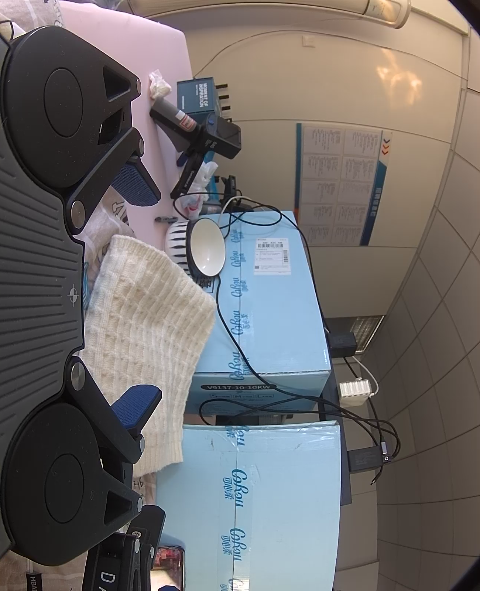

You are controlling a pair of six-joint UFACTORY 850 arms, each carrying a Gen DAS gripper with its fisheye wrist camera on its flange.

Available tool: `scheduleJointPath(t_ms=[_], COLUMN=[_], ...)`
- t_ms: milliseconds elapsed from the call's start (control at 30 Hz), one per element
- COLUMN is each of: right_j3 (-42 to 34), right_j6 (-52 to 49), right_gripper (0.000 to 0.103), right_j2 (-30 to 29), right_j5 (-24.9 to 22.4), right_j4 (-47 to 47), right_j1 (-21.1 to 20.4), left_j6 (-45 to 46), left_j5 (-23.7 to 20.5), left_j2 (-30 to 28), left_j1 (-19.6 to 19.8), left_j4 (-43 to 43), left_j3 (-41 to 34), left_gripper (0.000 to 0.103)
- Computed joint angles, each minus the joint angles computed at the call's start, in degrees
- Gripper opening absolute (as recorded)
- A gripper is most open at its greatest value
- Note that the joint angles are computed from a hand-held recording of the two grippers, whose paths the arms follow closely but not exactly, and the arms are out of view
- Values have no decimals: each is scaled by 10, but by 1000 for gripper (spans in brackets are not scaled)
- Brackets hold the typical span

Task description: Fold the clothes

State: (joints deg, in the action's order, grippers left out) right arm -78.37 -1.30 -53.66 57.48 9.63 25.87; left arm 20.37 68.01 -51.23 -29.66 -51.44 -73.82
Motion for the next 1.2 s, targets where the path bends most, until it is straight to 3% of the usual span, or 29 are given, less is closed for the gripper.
scheduleJointPath(t_ms=[633, 867, 1067, 1200], right_j3=[0, 9, 24, 33], right_j6=[0, 6, 26, 56], right_gripper=[103, 103, 103, 103], right_j2=[0, 3, 9, 20], right_j5=[0, 28, 53, 31], right_j4=[0, -4, -2, -13], right_j1=[0, 1, -2, -2], left_j6=[1, -9, -58, -104], left_j5=[0, 0, 28, 54], left_j2=[0, 1, 8, 13], left_j1=[0, 1, 4, 6], left_j4=[0, 5, 32, 50], left_j3=[-1, 1, 21, 36], left_gripper=[103, 103, 103, 103])
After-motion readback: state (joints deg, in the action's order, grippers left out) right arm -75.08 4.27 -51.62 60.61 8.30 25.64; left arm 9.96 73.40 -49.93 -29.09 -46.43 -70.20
